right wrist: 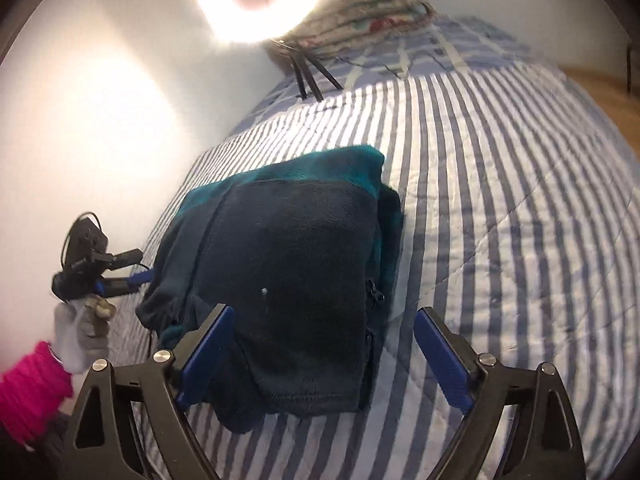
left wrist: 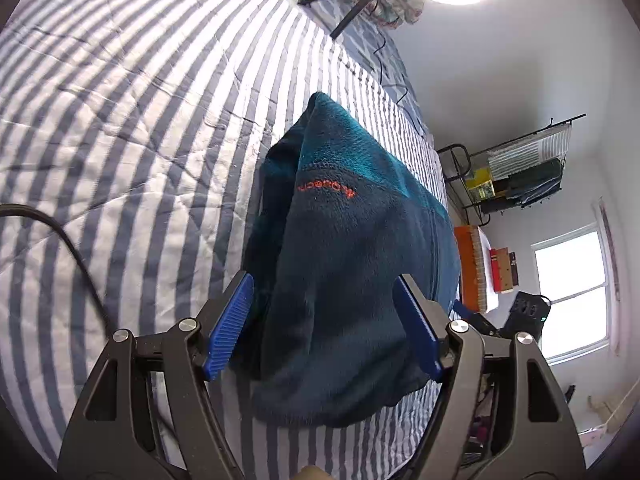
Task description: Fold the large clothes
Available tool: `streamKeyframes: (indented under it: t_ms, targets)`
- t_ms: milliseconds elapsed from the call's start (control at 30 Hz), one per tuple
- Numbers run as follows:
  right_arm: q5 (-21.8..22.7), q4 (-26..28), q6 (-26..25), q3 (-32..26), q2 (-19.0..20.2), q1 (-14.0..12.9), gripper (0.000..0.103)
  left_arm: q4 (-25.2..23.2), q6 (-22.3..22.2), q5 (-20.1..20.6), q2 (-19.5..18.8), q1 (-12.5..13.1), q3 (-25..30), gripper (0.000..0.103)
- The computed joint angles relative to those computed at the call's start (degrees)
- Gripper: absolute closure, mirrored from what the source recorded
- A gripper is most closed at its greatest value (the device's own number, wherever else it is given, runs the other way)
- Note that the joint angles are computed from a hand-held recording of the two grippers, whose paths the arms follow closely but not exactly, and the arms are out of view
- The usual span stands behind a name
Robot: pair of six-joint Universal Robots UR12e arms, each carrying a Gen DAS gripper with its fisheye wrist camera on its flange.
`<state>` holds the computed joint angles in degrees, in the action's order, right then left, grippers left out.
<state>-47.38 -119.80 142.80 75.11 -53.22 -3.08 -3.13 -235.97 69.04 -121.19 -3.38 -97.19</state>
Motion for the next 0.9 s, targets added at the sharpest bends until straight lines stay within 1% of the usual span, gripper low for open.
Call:
streamKeyframes:
  t_ms: [133,233,300,400,467,633,667,700,733,767,800,833,867,900]
  targets:
    - [1.0,3.9,2.0,-2.1,1.9,-0.2,0.009,0.2,-1.3,-0.8,-1.2,0.4,1.1,0.029]
    - [2.9,7.4,3.2,-3.7,3.2,-0.4,0.009,0.3,-1.8,-1.0,-2.1,0.8,2.0,0.029]
    - [3.7,10.3,2.5,-5.0,4.2,-0.4,0.01,-0.5,-1.4,-1.6,-2.9,1.1,2.9,0.029]
    - [3.4,13.4,1.2,-6.9,5.6,0.3,0.012,-1.3,-1.0,-2.7,-3.8,1.4,3.6,0.029]
    - [3.8,15.5,0.3,-7.8,6.2,0.7,0.013,-0.8,-1.2,-3.3,-4.3,1.5,3.7,0.029]
    - [6.2,17.8,-0.6,-8.9,7.1,0.9,0.014,1.2,-1.7,-3.6,-4.9,1.4,3.5,0.029]
    - [6.8,18.6,-0.7,-9.1,7.3,0.9,0.016,1.5,-1.9,-3.5,-5.1,1.3,3.7,0.031]
    - [7.3,19.9,-1.2,-9.7,7.7,0.9,0.021,1.3,-1.8,-3.3,-5.2,1.1,3.9,0.035]
    - [7.4,20.8,-1.5,-9.9,7.8,1.0,0.023,0.9,-1.4,-3.3,-5.1,0.9,4.0,0.044]
    - [7.3,20.3,-1.5,-9.7,7.7,1.1,0.023,0.5,-0.9,-3.1,-5.2,0.7,4.3,0.048]
    - [7.1,20.2,-1.8,-9.5,7.5,1.1,0.026,-0.5,0.0,-2.0,-5.1,0.4,4.7,0.048]
    - [7.0,20.4,-2.2,-9.6,7.5,1.1,0.031,-1.3,1.0,-1.0,-4.9,0.2,4.9,0.052]
    - [6.7,20.7,-2.5,-9.8,7.6,1.1,0.034,-2.2,1.7,0.0,-4.7,-0.1,5.1,0.055]
    - [6.7,21.1,-2.7,-10.0,7.7,1.2,0.039,-2.9,2.2,0.8,-4.6,-0.3,5.3,0.056]
